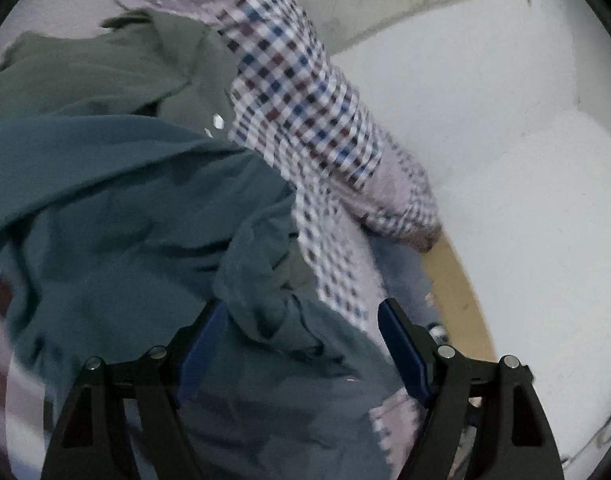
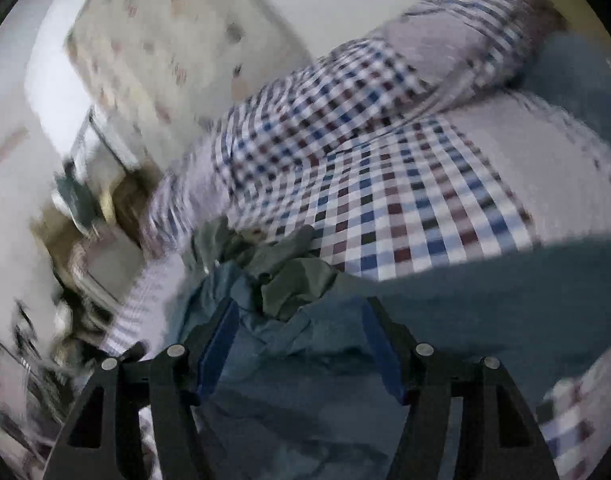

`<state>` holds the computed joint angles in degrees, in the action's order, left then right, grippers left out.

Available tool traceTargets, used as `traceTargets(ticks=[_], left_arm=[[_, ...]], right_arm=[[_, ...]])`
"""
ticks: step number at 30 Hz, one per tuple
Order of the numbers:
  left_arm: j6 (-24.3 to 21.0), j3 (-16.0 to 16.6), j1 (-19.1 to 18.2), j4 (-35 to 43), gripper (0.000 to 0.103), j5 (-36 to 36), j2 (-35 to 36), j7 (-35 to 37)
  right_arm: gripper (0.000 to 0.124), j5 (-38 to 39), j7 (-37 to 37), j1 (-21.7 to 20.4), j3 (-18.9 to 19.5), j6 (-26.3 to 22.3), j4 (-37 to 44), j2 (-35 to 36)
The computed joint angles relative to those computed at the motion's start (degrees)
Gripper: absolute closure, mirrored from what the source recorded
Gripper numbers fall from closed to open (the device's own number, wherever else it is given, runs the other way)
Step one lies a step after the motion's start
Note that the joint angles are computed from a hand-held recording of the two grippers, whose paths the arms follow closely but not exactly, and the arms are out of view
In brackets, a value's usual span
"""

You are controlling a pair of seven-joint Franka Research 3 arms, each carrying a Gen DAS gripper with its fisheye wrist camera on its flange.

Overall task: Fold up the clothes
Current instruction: 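Spread the teal shirt over the bed with both grippers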

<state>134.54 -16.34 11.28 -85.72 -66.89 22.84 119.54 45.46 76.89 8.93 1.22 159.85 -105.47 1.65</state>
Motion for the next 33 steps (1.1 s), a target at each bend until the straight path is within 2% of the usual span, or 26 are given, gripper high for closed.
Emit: traceTargets(ticks=[2, 5, 8, 10, 12, 15, 17, 18, 21, 25, 27, 33], left_arm=[[0.17, 1.25, -2.47, 4.55, 0.022, 7.17, 3.51, -4.62], [0.79, 2.31, -5.32, 10.87, 0.022, 17.39, 8.68, -11.35], [2.12, 2.51, -6.98, 15.21, 0.022, 24.25, 12.04, -14.23], [1.42, 1.78, -7.24, 18.13, 0.024, 27.44, 14.23, -14.9], [-0.22, 0.19, -6.74, 20.77, 0.048, 29.34, 16.18, -14.65], [-0.88, -2.55, -5.09, 22.28, 0.064, 30.3, 17.32, -14.76], [-0.98, -4.4, -3.46, 22.41, 0.07, 28.85, 17.58, -15.39], [-0.92, -4.86, -3.08, 22.43, 0.08, 28.52, 17.51, -15.68], [0.08, -6.51, -1.38, 20.7, 0.088, 26.38, 16.28, -13.27], [-0.34, -7.06, -0.63, 20.55, 0.091, 24.51, 15.69, -11.29], [-1.11, -7.2, -0.57, 21.38, 0.091, 23.71, 16.09, -11.37], [-2.08, -6.09, -2.03, 23.2, 0.091, 25.46, 16.73, -11.91]], right_arm=[[0.056, 6.84, -6.22, -0.05, 0.13, 2.27, -3.18, -1.57], [0.056, 8.36, -6.93, 0.0, -0.48, 1.64, -4.2, -1.54], [0.055, 13.88, -11.39, -0.24, -0.63, 0.36, -4.14, -0.97], [0.055, 15.88, -13.49, -0.38, -0.59, -0.09, -4.35, -0.54], [0.055, 15.64, -13.61, -0.58, -0.6, -0.58, -4.6, 0.11], [0.055, 13.9, -12.62, -1.16, -0.68, -1.94, -4.3, 1.61], [0.055, 10.66, -10.9, -1.68, -0.78, -3.72, -2.72, 3.28], [0.055, 8.29, -9.88, -1.85, -0.76, -4.48, -1.66, 4.15], [0.055, -2.93, -8.37, -1.99, -0.71, -8.4, 5.37, 8.92], [0.056, -19.43, -15.66, -1.37, -0.21, -16.02, 20.23, 18.58], [0.065, -24.13, -19.49, -1.57, 0.39, -21.9, 29.32, 24.25], [0.071, -31.23, -31.16, -0.91, 2.32, -37.06, 52.4, 38.62]])
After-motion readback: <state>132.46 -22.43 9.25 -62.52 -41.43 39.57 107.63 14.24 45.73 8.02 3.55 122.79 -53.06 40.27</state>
